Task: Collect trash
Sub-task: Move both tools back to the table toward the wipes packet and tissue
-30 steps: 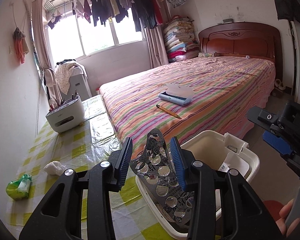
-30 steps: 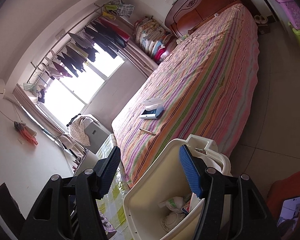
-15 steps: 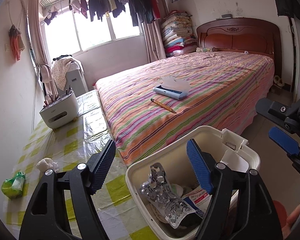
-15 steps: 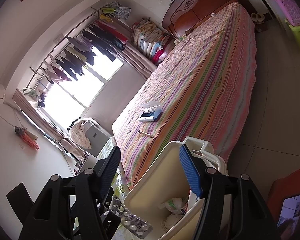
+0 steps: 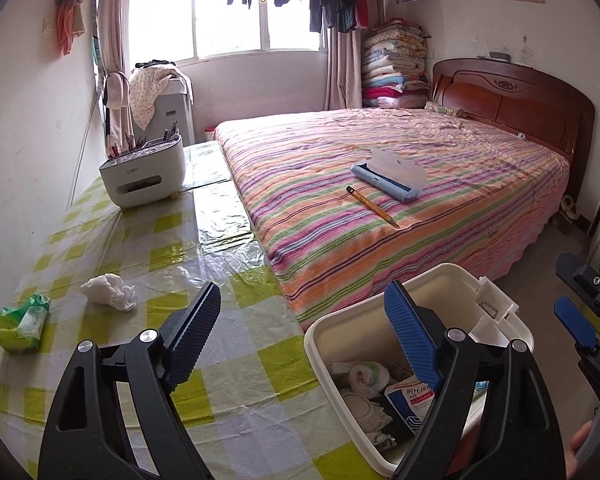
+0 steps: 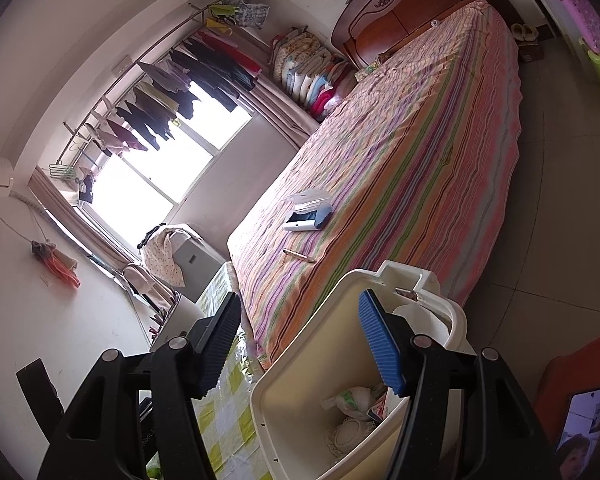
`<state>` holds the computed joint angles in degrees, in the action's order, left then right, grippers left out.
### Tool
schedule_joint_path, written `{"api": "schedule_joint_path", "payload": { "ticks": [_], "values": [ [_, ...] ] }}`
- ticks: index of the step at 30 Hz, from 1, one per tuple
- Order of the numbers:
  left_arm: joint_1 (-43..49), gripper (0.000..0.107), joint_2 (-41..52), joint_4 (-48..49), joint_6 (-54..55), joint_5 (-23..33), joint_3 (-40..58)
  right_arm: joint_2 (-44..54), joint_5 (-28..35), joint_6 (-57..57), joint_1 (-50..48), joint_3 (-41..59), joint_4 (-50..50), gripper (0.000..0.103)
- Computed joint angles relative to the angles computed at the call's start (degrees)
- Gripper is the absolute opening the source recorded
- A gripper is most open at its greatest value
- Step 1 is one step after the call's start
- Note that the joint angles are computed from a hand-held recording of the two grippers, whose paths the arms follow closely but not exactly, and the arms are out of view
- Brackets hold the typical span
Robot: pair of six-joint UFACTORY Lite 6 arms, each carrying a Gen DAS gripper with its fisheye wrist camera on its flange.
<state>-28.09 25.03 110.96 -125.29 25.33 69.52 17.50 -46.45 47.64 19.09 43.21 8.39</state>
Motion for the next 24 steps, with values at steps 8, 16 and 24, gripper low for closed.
{"api": "schedule_joint_path", "payload": {
  "ticks": [8, 16, 24],
  "values": [
    [4.91, 0.087, -4.13, 3.18, -1.11, -0.17, -4.99, 2.77, 3.03, -2.21, 2.69, 4.41, 0.23, 0.060],
    [13.40, 0.089, -9.53, 11.61, -6.96, -1.54, -12.55, 7.98, 6.93, -2.48, 6.08, 11.23, -1.80, 0.060],
    [35.63, 0.089, -8.75, -12.85, 5.27, -11.11, -9.78, 14.62, 11.26, -6.73, 10.59, 19.49, 0.29, 0.060]
  ]
}}
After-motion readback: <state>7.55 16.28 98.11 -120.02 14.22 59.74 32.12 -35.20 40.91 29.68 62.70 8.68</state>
